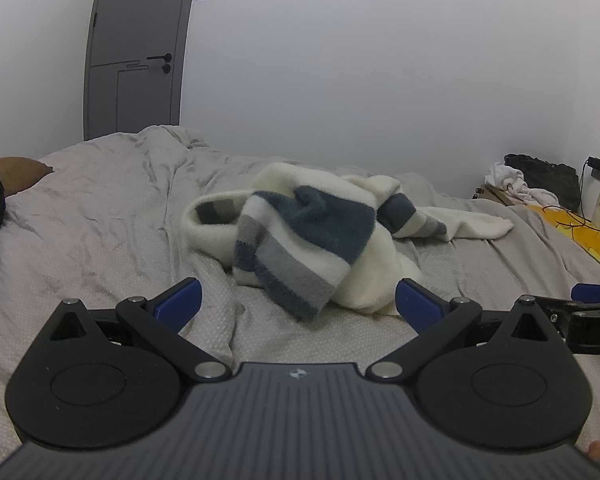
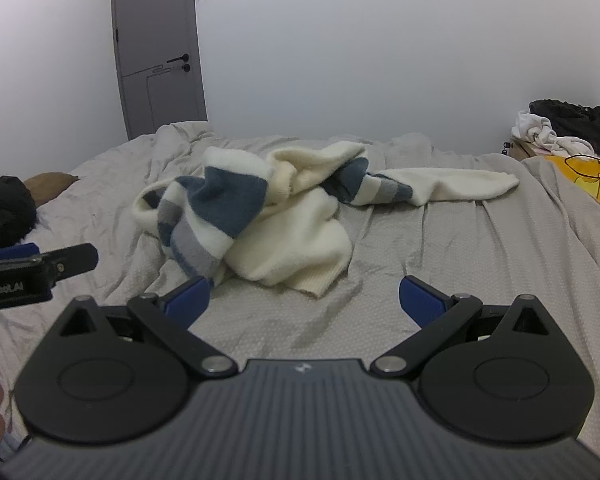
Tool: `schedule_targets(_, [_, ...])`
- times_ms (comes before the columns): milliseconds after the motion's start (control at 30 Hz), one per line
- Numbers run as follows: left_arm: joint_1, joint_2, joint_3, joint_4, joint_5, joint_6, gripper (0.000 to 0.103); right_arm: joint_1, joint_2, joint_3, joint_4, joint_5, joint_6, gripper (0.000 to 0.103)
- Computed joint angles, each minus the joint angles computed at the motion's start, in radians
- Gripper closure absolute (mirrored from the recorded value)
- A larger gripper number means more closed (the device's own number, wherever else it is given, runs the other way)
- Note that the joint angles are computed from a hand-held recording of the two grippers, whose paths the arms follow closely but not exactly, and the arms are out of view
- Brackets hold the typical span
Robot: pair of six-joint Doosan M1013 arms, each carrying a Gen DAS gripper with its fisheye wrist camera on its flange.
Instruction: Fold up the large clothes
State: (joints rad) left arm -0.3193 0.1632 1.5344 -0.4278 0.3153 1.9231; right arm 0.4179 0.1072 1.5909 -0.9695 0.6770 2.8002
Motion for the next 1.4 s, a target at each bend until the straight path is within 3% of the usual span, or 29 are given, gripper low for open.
schedule_targets(367, [-0.003, -0.002, 0.014, -0.036, -0.032, 0.035, 0.0, -0.001, 0.003, -0.001, 0.004, -0.002, 0.003, 0.0])
schedule_targets(500, [-0.004, -0.007, 0.028, -0.083, -0.063, 0.07, 0.0, 0.005, -0.006, 0.018, -0.067, -0.028, 0.071, 0.0])
schedule_targets(700, [-0.008, -0.019, 0.043, -0.085, -0.095, 0.065, 0.0, 0.021, 0.0, 0.016, -0.103, 0.025, 0.106, 0.0])
schedule_targets(800, [-0.004, -0.032, 0.053, -0.157, -0.094, 0.123, 0.0, 0.029, -0.005, 0.018, -0.117, 0.041, 0.131, 0.0])
schedule_targets(1167, [0.006, -0.08, 0.07, -0.194, -0.014, 0.12, 0.0, 0.06, -0.049, 0.027, -0.09, 0.044, 0.193, 0.0])
schedule_targets(1267, [0.012, -0.057, 0.031, -0.23, 0.05, 0.14, 0.0, 0.037, -0.045, 0.0, -0.007, 0.024, 0.146, 0.0])
schedule_targets(1400, [0.01, -0.01, -0.04, -0.259, 0.107, 0.183, 0.0, -0.031, -0.039, -0.039, 0.162, -0.066, 0.076, 0.0])
